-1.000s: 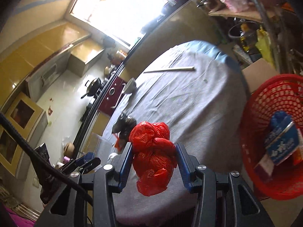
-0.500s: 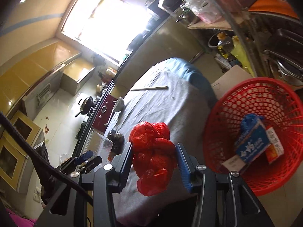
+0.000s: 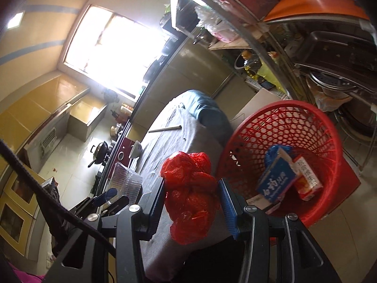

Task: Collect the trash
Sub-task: 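Carry the clear tray and red bag over to the red basket, then open both tools over the red basket to drop tray and bag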

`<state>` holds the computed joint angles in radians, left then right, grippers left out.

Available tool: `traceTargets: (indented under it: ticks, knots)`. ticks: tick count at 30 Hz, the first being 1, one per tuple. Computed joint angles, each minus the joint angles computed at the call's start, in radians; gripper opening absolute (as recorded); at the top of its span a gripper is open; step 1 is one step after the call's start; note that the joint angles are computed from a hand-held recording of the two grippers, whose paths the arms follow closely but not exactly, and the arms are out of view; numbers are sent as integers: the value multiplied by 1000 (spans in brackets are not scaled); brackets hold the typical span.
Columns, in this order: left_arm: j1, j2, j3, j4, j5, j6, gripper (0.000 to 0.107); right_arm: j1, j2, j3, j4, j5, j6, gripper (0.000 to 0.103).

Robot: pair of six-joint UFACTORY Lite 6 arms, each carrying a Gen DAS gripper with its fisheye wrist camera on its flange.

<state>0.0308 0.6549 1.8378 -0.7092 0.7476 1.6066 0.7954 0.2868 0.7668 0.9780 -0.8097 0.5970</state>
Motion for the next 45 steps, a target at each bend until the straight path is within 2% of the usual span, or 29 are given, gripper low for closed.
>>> traceTargets:
  ticks: [5,12,18,23,27,30,32,33,35,37,39,45]
  knots:
    - [-52,-52,-89,18,-45,-5,56,29,-42,-91,8,-55,67,48]
    - [-146,-76,-149,98,-78,-130,56,52,-124,-218,14,-124,130,48]
    - [-249,-101,-215,153,-143,-223,56,14,-154,-322,-68,-163,243,50]
    - [-332,-85,-223,237,-196,-334,56,-52,-132,-406,-200,-226,382,50]
    - [-389,-60,-211,311,-223,-423,59,-132,-65,-463,-339,-317,533,50]
    - [-436,-20,-165,374,-199,-489,60,-200,-15,-472,-440,-357,604,50]
    - [-462,-6,-149,446,-215,-550,62,-265,21,-476,-534,-391,671,55]
    - [-467,-5,-146,473,-228,-571,63,-292,35,-474,-575,-404,697,62]
    - [-449,10,-112,474,-208,-583,67,-361,57,-462,-670,-408,738,67]
    - [-408,48,-35,461,-131,-588,68,-415,76,-436,-751,-389,752,68]
    - [-369,63,-3,476,-109,-602,68,-444,84,-411,-795,-353,743,68]
    - [-171,74,61,461,-41,-590,68,-465,132,-338,-804,-334,707,68]
